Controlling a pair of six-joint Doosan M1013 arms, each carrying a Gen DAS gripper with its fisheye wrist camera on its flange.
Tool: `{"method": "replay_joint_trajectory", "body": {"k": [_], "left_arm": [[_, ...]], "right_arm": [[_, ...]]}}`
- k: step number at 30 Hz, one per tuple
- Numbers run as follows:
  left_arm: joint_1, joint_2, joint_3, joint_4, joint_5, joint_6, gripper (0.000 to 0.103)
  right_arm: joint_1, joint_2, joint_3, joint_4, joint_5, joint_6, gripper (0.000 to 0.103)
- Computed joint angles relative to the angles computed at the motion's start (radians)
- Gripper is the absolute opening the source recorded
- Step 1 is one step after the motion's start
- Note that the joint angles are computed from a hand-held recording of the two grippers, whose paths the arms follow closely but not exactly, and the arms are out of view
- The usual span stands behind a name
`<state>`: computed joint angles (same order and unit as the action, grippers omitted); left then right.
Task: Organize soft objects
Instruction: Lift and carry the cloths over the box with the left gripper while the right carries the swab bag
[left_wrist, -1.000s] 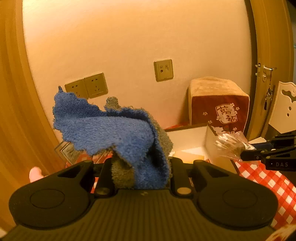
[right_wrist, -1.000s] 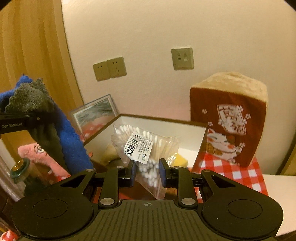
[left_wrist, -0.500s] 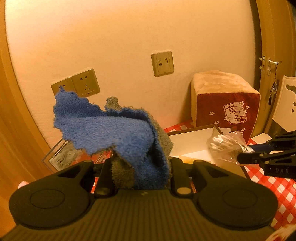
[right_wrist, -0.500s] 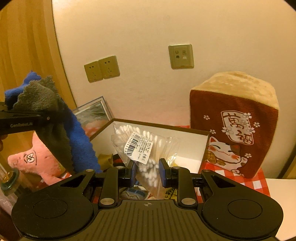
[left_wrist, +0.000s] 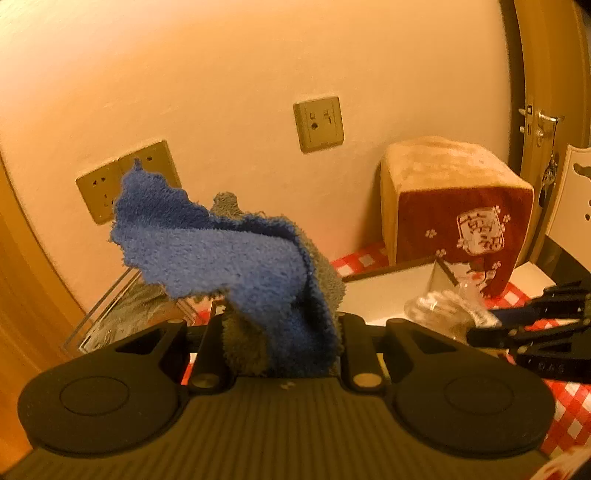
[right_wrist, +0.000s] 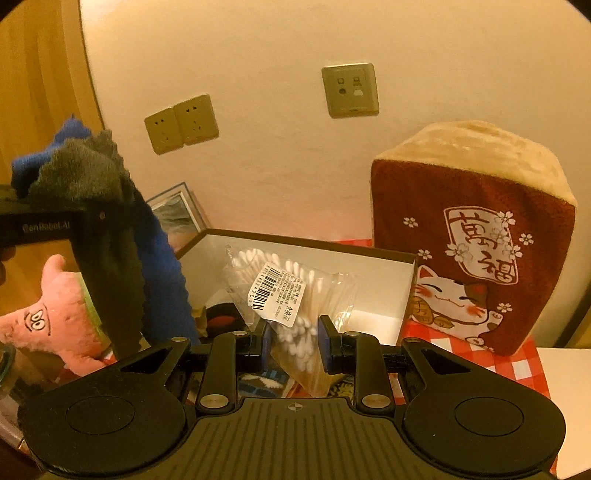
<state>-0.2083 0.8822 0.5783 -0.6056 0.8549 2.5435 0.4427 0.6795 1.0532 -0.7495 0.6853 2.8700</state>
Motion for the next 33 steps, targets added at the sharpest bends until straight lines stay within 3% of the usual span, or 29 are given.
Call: {"method": "replay_joint_trajectory", "body": {"k": [21,33], "left_arm": [[-0.015,0.11,-0.21,0.033,0.095,-0.047,0.02],[-0.026,0.172,-0.28,0.143,0.219,-0.11,0.023]], "right_arm": [[-0.023,0.035,-0.045,0.05,0.021,-0.039,0.026],[-0.029,0.04,-0.048,0.072,0.027,-0.051,0.026]]}}
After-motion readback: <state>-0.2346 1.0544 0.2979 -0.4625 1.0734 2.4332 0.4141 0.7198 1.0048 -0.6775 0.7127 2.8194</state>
